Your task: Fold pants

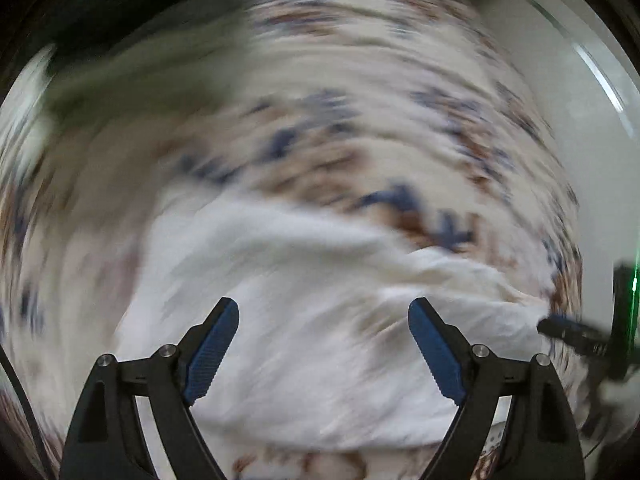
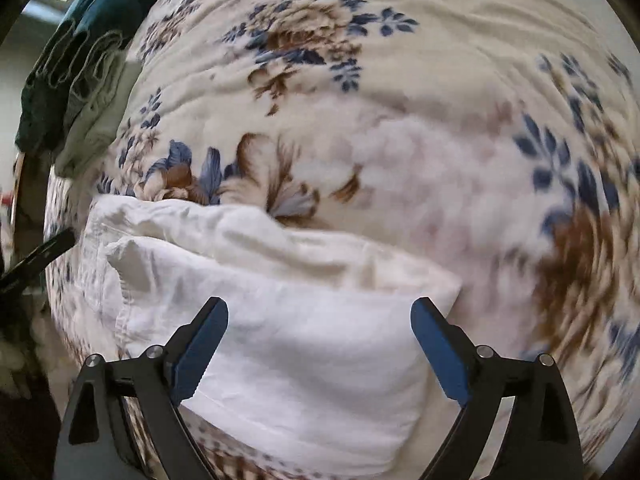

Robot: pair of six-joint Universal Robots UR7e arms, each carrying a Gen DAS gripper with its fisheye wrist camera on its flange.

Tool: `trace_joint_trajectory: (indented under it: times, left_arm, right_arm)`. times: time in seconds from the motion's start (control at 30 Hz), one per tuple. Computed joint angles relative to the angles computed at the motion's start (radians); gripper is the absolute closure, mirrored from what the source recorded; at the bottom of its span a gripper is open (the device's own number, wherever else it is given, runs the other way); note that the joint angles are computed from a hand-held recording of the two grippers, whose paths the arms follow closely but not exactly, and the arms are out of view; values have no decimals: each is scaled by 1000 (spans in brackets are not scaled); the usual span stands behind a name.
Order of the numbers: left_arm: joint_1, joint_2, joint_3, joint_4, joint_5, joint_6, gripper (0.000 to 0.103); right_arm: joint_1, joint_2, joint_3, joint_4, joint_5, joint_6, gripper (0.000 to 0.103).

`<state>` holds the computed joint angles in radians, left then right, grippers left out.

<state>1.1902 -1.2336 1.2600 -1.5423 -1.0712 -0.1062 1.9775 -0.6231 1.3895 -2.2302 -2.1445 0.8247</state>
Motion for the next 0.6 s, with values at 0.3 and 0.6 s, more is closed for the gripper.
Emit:
trace_joint_trajectory:
  times: [0.3,0.6]
  left_arm:
    - [129,-96,75,24,58,-203,16]
    - [140,-99,95,-11,40,-222,16]
  right_arm:
    - [-87,150,-215,111,-5,-169,59]
    - [-214,123,-189,31,285,-41,96]
